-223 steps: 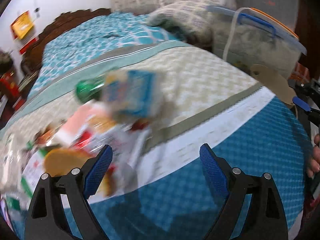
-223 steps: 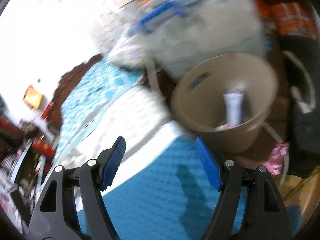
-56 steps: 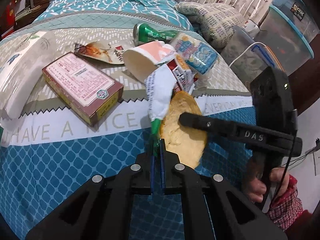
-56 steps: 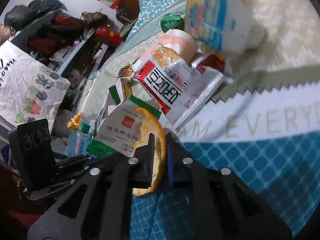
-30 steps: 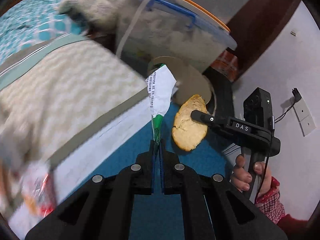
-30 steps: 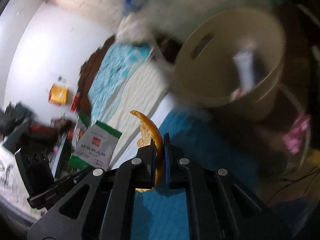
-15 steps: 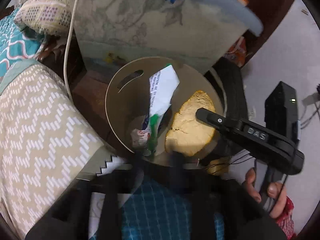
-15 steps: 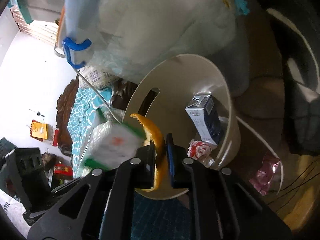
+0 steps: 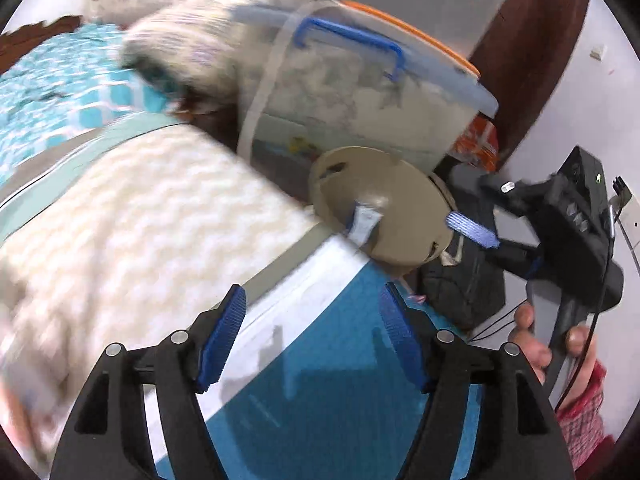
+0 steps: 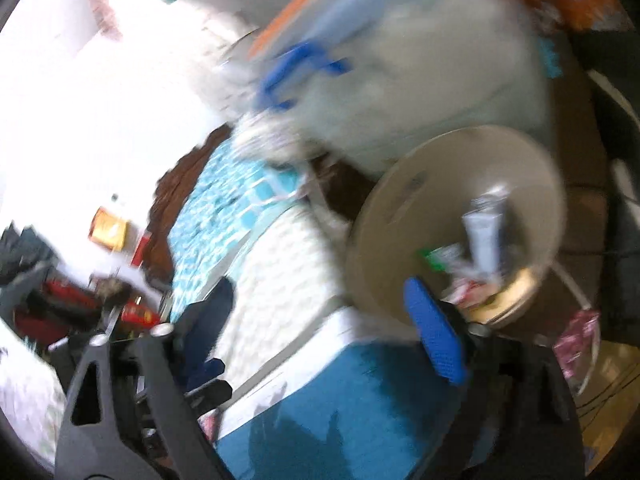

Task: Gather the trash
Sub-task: 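Return both grippers to the trash on the bed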

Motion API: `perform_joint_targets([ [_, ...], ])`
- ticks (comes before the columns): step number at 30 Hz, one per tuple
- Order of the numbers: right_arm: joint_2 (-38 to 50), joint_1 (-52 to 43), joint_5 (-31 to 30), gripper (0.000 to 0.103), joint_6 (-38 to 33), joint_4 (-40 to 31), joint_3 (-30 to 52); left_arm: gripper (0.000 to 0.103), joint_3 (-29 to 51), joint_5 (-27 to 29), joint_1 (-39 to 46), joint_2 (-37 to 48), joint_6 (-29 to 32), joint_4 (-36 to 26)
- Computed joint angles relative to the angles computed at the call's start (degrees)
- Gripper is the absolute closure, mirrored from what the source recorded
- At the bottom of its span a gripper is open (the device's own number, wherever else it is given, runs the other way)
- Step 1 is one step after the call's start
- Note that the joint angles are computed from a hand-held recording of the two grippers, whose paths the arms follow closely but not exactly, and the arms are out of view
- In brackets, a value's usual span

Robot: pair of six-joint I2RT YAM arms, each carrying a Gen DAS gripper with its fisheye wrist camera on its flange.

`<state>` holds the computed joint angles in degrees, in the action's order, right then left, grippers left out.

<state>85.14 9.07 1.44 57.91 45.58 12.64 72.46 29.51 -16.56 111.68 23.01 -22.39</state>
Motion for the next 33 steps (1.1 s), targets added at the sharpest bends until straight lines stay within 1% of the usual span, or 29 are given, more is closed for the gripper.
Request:
perform_joint_targets([
  [2,0.6,6.5,4.4,0.003,2.0,-1.7,3.1,0.037,-3.4,0.7,5.8,-2.8,1.8,0.5],
  [3,1.8,9.6,5.7,0.003,2.6,-2.0,5.1,0.037,-4.4,1.1,8.7,-3.7,2.4,0.6],
  [4,4.2,11.9,4.4,0.003,2.6,-1.0,7.3,0.037,-4.3,1.4,10.8,-3.9,2.8,0.2],
  [6,9.8,15.6,-0.4,0.003,3.3,-1.8,13.4,0.037,-4.2,1.2,16.1,-4.2,3.2,-0.1],
  [7,12.4,17.1,-1.5,0.003,4.0,-2.5,16.2,0.037,-4.0,1.1,18.2,-4.2,3.1,-0.3],
  [10,19.3,22.9,-0.7,0.003,5.2,-5.2,24.8,0.037,-3.4,-0.1,25.0,-4.6,3.9,-0.4],
  [11,21.5,24.5,-0.9,0.003,5.0,-6.2,27.7,0.037,-2.9,-0.8,27.5,-4.2,4.4,0.3],
  [13,25.8,27.1,-2.7,0.003,4.1,-8.8,34.0,0.037,-2.4,-0.2,31.8,-4.0,6.1,0.1],
  [14,27.6,28.1,-3.2,0.003,3.5,-10.7,37.1,0.037,-1.8,0.0,34.3,-3.5,7.1,0.1],
  [16,30.8,29.8,-3.3,0.004,1.2,-16.8,44.1,0.037,-0.2,0.0,38.3,-1.8,8.7,0.2],
  [18,33.2,31.3,-2.1,0.011,-1.3,-23.1,50.4,0.037,3.1,0.9,42.9,1.0,10.1,-1.5],
  [20,34.9,32.0,0.3,0.016,-3.7,-29.6,56.4,0.037,6.7,2.1,46.5,3.8,11.0,-4.0],
  [23,37.5,31.3,5.8,0.017,-8.6,-38.4,64.9,0.037,11.2,3.5,50.0,7.2,11.9,-7.0],
  [24,39.3,30.7,7.9,0.019,-9.8,-42.0,69.0,0.037,12.4,3.9,50.8,8.2,12.1,-8.0],
  [25,40.9,29.6,8.8,0.020,-10.3,-44.3,71.9,0.037,13.1,4.3,51.3,8.7,12.3,-8.8],
  [26,41.8,28.7,8.9,0.024,-10.4,-45.9,73.7,0.037,14.2,5.1,52.0,9.6,12.8,-10.0],
  [27,44.1,27.4,7.7,0.028,-10.4,-47.8,77.3,0.037,14.9,5.7,52.4,10.1,13.1,-10.8],
  [28,46.5,26.3,5.3,0.031,-10.3,-48.7,80.5,0.037,15.2,5.9,52.5,10.4,13.2,-11.1],
  [29,48.3,25.9,3.3,0.041,-10.2,-49.3,83.0,0.037,15.2,6.3,52.5,10.3,13.4,-11.5],
  [30,49.9,25.6,0.8,0.059,-10.3,-49.6,85.0,0.037,15.1,6.6,52.1,10.2,13.4,-11.6],
  [31,51.6,25.6,-1.7,0.067,-10.4,-50.4,87.4,0.037,15.0,6.8,51.8,10.0,13.5,-11.8],
  [33,52.4,27.0,-3.8,0.069,-9.6,-50.2,87.9,0.037,14.6,7.5,50.8,9.4,13.5,-12.4],
])
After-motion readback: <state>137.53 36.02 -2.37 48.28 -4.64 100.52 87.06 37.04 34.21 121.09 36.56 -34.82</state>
